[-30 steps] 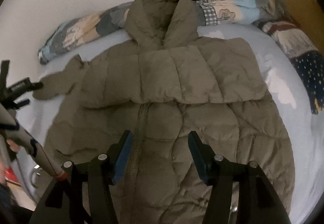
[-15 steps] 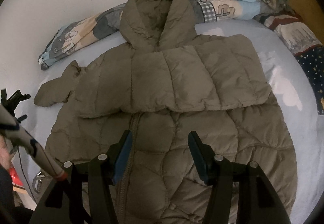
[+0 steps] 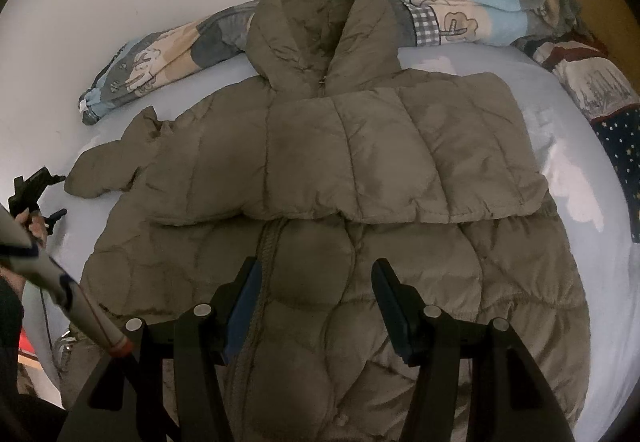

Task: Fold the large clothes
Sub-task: 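Close the left tool on the other sleeve cuff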

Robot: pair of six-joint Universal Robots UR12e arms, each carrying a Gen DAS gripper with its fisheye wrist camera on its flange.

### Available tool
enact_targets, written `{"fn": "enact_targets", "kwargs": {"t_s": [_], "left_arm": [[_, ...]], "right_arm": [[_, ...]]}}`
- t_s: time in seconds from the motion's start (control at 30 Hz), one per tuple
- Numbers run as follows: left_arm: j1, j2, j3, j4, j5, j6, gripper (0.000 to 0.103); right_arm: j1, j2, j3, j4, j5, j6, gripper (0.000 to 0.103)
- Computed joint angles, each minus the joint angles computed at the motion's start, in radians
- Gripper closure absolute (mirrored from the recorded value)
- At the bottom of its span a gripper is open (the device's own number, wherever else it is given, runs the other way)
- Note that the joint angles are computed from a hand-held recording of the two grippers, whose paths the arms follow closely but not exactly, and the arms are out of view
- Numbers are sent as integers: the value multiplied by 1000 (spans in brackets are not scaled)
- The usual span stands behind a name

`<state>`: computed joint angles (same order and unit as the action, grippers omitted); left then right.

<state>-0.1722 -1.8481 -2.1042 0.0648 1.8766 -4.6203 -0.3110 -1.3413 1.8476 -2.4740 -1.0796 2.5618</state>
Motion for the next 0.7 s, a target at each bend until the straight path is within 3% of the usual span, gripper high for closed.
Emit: {"fn": "enact_targets", "kwargs": {"t_s": [0.23,0.27,0.3,0.33,0.37,0.53,0.7], "left_arm": [[-7,-44,28,21,84,20,24],[-10,-47,36,8,96,36,33],[-14,-51,43,5,113,57,49],[-12,-52,52,-19,105,74,77],[-11,-53,55,-21,99,81,80],[-43,-43,88,-71,185,120,85],[-91,-27,164,-90,262,254,87]], "right_arm": [[8,15,-8,5,-20,15,42],[8,16,-7,0,-22,19,42],[9,17,-8,-3,-21,23,42],[9,18,-8,-4,-18,25,42],[10,19,-9,-8,-17,26,42],[11,21,-7,-28,-19,40,42],[-4,13,-5,-47,14,80,42]]}}
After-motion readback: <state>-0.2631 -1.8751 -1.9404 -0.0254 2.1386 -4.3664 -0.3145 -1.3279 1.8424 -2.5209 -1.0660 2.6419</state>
